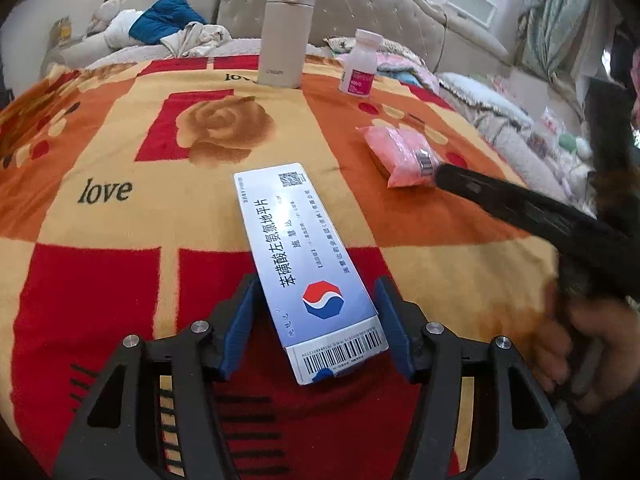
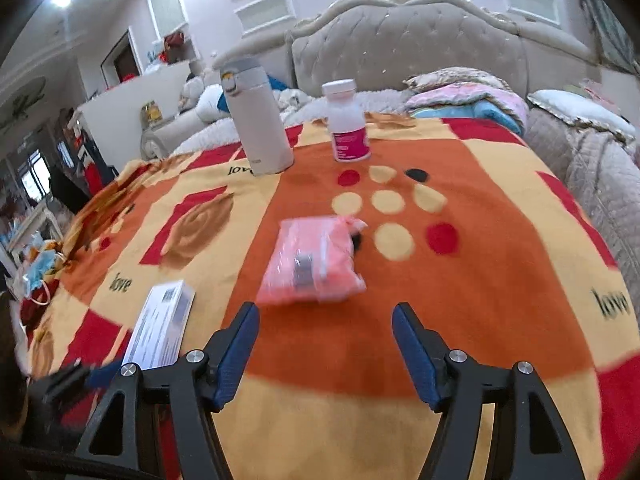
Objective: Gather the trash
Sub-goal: 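Grasp pink packet with right gripper while left holds white box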
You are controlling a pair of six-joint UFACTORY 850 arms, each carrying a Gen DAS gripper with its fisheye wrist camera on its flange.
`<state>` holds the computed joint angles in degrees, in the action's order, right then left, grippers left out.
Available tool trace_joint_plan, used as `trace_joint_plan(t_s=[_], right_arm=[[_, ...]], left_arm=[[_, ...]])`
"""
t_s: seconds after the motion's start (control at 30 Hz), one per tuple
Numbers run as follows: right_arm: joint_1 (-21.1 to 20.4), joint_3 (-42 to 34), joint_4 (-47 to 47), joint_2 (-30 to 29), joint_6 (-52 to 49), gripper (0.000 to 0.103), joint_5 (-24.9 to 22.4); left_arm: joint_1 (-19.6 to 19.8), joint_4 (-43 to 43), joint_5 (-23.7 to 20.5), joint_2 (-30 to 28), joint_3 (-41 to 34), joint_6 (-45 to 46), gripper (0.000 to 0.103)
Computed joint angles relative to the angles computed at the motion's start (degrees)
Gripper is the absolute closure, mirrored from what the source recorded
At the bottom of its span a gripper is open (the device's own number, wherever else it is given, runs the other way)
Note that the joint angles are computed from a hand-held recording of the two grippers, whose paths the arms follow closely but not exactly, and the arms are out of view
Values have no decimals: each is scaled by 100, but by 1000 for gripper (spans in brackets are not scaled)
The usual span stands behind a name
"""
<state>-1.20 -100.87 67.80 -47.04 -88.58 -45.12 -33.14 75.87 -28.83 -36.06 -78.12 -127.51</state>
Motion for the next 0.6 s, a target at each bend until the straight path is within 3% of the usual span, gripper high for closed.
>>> trace_joint_plan(t_s=[0.1, 0.23, 0.33, 0.6], right_arm=[[260, -405, -444, -223, 447, 36, 182], [533, -680, -1087, -384, 935, 33, 589], [600, -607, -1366, -338, 1125, 43, 917], [-38, 349, -426, 261, -360, 47, 123]], left_arm=[[17, 306, 37, 67, 121, -486, 50], [21, 194, 9, 36, 60, -336, 50], [39, 261, 29, 38, 71, -441, 51], [29, 337, 12, 57, 115, -572, 52]])
